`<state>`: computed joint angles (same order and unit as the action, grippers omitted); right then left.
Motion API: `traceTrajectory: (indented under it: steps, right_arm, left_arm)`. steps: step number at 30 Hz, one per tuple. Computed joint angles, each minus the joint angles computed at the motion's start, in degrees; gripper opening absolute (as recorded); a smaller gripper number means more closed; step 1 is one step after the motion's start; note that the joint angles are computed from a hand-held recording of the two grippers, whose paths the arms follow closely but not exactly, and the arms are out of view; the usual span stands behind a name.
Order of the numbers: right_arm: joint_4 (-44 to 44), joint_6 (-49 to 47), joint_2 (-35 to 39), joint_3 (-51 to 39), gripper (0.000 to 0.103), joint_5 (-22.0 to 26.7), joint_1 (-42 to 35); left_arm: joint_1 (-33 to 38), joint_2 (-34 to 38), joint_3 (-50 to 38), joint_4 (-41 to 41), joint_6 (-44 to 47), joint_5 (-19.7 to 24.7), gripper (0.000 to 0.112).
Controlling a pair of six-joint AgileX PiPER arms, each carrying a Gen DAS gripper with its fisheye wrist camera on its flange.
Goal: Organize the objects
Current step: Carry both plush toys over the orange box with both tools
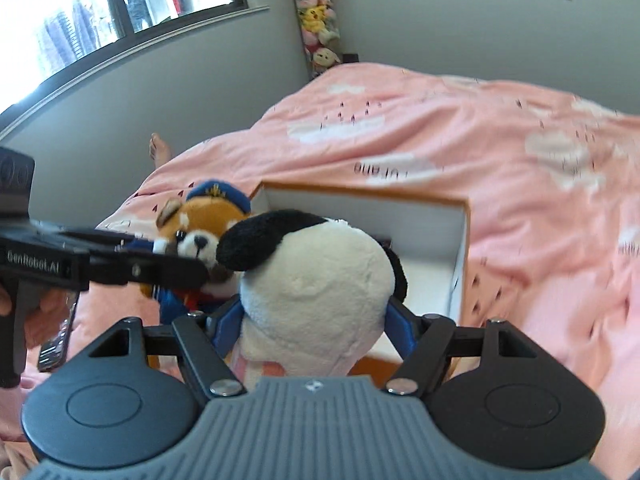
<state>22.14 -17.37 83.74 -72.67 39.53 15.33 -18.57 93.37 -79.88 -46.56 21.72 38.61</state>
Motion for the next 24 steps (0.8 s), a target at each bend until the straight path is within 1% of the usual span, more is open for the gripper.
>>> traceTrajectory:
  steps: [2, 4, 6, 8, 10, 12, 16, 20, 24]
  right_arm:
    - [0.3, -2.5, 3.1, -4.7, 0.074, 2.2, -1.7]
    - [1.4, -5.1, 7.0, -10.5, 0.074, 6.7, -4.2]
    - [1.1, -5.5, 11.5, -15.8, 0.074, 10.5, -5.8]
    - [0.0, -5.7, 15.8, -19.9, 0.074, 12.8, -6.5]
    - [-1.3, -6.3, 19.2, -22.5, 0.074, 14.1, -6.7]
    - [-3.5, -6.6, 22.8, -25.5, 0.074, 15.6, -6.2]
    - [-6.0, -8.2, 28.2, -30.0, 0.074, 18.7, -5.7]
    - [-9.9, -9.5, 33.0, -35.6, 0.074, 22.7, -4.4]
    - [-13.5, -9.0, 37.6, -41.1, 0.074, 27.0, -3.2]
  left_arm:
    - [0.3, 3.8, -4.1, -0.4, -1.3, 0.8, 0.059]
    - [-0.4, 8.0, -8.7, 2.8, -4.9, 1.1, 0.059]
    - [-0.8, 12.0, -12.5, 4.5, -7.2, 2.3, 0.059]
    - [-0.7, 15.5, -15.5, 4.6, -8.3, 4.2, 0.059]
    - [-1.2, 18.9, -18.6, 6.4, -10.7, 5.4, 0.059]
    - [-1.7, 21.1, -20.5, 8.7, -12.7, 5.9, 0.059]
    - [-1.8, 24.5, -23.5, 10.8, -15.2, 8.2, 0.058]
    - [-2.2, 27.0, -25.1, 12.4, -16.7, 9.4, 0.058]
    - [-2.8, 28.9, -25.9, 14.2, -18.7, 9.7, 0.058]
